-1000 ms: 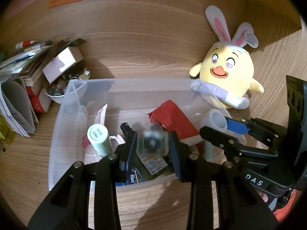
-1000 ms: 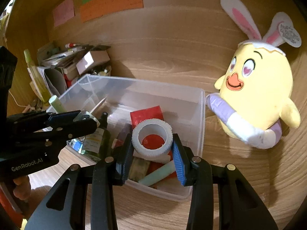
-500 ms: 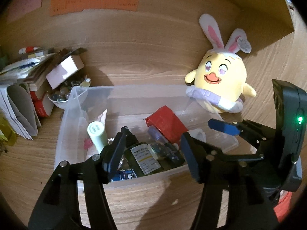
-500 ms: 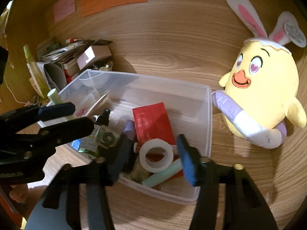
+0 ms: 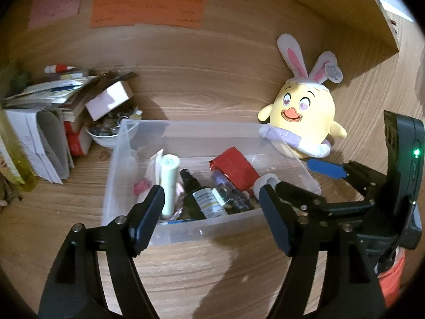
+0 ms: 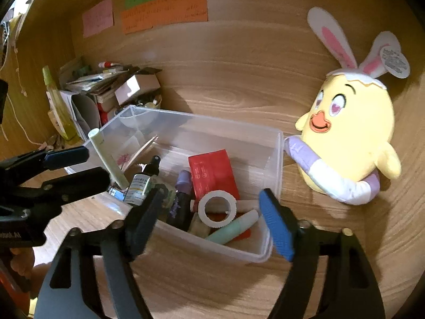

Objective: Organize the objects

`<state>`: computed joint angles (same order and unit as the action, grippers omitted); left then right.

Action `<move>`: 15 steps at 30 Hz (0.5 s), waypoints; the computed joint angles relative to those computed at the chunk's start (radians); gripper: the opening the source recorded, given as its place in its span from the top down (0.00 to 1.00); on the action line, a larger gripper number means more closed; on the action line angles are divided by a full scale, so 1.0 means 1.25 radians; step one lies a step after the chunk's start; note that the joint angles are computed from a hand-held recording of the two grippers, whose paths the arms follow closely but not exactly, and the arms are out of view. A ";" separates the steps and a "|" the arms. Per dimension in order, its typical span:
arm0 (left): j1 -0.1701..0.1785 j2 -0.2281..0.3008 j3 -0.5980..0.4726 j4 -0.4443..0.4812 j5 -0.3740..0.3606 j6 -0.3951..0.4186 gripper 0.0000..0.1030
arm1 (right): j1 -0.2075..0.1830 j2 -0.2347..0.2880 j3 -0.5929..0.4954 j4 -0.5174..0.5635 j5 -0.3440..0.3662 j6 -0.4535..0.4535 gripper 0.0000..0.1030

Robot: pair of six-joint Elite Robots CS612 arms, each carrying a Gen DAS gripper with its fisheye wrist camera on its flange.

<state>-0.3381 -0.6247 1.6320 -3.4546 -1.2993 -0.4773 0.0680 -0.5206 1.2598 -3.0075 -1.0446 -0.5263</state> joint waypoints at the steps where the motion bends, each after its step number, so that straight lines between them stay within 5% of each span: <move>1: -0.001 -0.002 0.005 -0.003 0.006 0.000 0.28 | -0.002 -0.002 0.005 -0.011 0.002 0.006 0.22; 5: -0.006 -0.008 0.025 -0.020 0.036 -0.006 0.18 | -0.007 -0.012 0.020 -0.018 0.013 0.008 0.22; 15: -0.023 -0.012 0.061 -0.038 0.103 0.008 0.17 | -0.018 -0.041 0.075 -0.044 0.026 -0.004 0.15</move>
